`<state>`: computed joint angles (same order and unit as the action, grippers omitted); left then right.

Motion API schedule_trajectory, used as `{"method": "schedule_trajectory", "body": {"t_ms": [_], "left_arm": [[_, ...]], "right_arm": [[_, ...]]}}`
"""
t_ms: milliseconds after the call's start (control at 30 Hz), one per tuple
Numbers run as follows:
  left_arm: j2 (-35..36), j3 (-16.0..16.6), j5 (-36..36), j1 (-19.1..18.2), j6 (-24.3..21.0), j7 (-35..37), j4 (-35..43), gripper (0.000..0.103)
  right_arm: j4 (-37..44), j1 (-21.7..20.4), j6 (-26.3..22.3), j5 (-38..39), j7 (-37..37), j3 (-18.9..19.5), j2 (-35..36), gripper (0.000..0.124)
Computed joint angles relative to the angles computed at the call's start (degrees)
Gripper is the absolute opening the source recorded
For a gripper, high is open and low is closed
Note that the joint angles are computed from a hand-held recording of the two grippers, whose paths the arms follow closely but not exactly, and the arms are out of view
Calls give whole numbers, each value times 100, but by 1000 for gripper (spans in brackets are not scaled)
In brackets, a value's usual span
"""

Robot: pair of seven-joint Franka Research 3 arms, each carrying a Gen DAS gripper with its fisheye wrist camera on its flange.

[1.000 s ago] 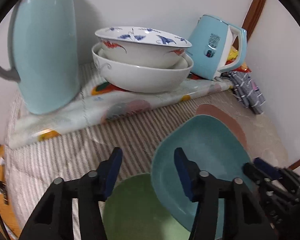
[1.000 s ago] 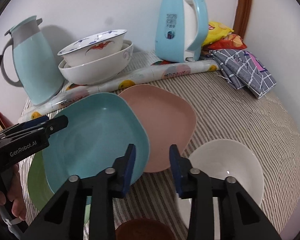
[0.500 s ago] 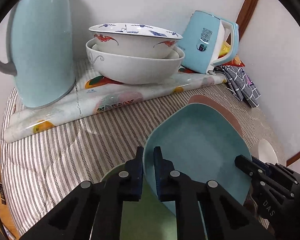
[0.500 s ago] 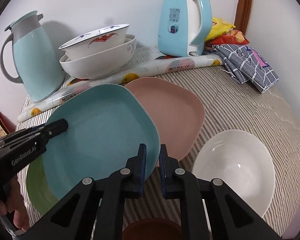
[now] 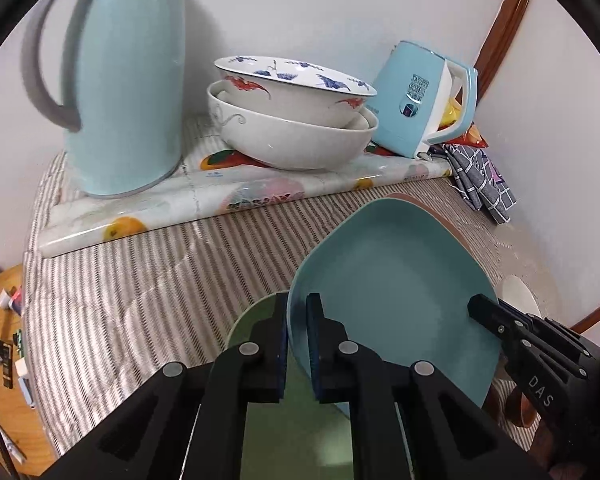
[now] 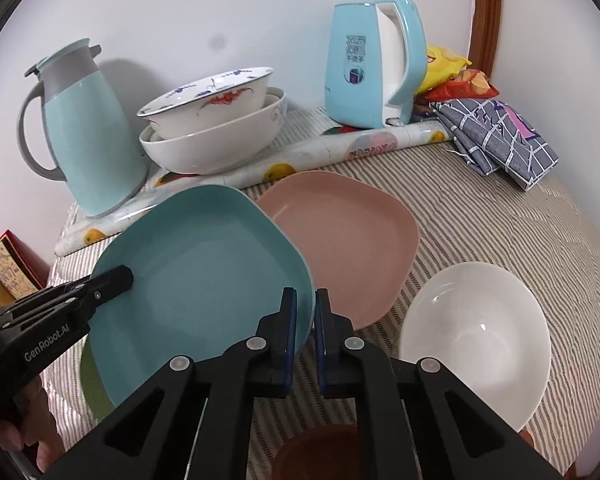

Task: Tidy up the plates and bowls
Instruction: 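Lower the blue plate flat onto the green plate and open the left gripper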

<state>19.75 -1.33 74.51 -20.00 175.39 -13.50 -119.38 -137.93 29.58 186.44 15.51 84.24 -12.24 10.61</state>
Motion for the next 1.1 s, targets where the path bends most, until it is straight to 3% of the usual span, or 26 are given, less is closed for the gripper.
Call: {"method": "schedule_trajectory", "body": {"t_ms": [33,100,300,400,500,567,933,1100], "left_arm": [[-42,12,28,-8,0,-34,-52,9],[-139,50,208,-26,13,-296,-160,9],[-442,-124,707,124,-74,-865,-483,9],[-587,-295,835,235,-247,-1022,-637,9],[-661,-412,1007,349,-271,-1271,-761,9],[-683,-469,1173,417,-279,-1537,-823,9],[-699,-678,1520,677,-281,-2052,-990,9],[-671,-696,1440,715,-193,-1947,-991,9]], "right_arm": [[-32,113,11,-8,14,-91,-24,7],[-92,-58,21,16,-22,124,-89,7],[-273,-58,69,73,-89,231,-210,7],[-350,-400,93,111,-180,620,-260,6],[-375,-372,83,136,-234,635,-249,6],[-380,-624,81,141,-295,913,-236,6],[-153,-361,-61,34,-330,733,36,7],[-27,375,-173,-228,-92,-52,162,9]]}}
